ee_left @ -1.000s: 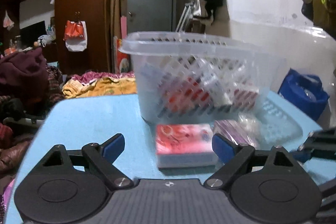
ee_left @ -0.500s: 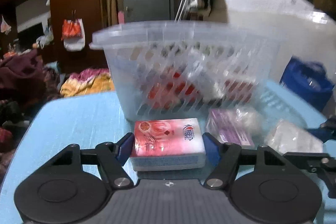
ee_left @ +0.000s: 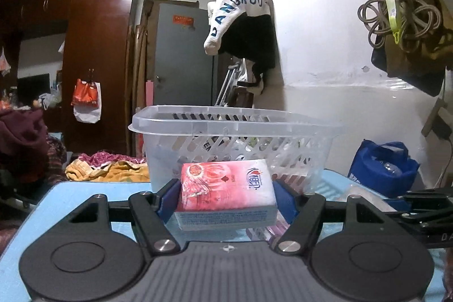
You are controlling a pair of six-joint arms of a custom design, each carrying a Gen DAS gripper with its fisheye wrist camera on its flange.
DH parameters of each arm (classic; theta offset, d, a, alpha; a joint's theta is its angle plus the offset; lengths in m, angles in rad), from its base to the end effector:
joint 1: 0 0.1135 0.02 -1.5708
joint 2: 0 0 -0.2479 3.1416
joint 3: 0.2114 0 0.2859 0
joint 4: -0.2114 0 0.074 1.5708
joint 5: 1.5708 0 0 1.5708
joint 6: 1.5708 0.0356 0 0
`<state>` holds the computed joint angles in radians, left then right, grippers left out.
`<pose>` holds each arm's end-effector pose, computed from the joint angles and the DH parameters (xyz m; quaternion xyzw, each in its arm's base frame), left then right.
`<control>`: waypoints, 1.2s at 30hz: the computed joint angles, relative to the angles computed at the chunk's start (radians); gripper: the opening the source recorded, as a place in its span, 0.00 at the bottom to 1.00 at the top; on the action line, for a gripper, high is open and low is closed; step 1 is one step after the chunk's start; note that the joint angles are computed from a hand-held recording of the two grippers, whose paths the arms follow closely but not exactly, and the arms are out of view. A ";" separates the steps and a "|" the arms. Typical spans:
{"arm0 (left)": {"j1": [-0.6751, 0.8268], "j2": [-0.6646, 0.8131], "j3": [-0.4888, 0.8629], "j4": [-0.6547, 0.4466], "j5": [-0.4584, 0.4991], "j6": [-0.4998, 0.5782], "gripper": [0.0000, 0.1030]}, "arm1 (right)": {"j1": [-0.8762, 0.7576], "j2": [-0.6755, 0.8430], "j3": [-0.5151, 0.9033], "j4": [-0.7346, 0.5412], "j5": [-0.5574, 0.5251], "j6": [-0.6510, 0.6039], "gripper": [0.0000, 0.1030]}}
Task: Organize objects
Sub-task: 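Lift the pink box and bagged pack into the basket and open both tools, then grasp the bagged purple box with the left tool while the right tool grasps a small clear bag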
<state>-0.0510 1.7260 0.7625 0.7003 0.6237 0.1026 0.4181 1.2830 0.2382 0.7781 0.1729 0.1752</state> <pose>0.3649 -0.0394 0.1363 0.2440 0.7389 -0.2285 0.5850 0.2283 0.0947 0.1108 -0.0439 0.7924 0.1111 0.5982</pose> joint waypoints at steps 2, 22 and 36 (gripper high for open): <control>0.000 0.006 0.006 0.010 0.008 -0.017 0.71 | 0.024 0.023 -0.037 0.120 0.044 -0.019 0.41; -0.118 0.142 0.633 -0.599 -0.144 -0.134 0.86 | -0.056 0.216 0.629 -0.395 0.299 -0.201 0.98; -0.222 0.006 0.255 -0.599 -0.227 0.185 0.94 | -0.170 -0.167 0.206 -0.431 0.071 0.012 1.00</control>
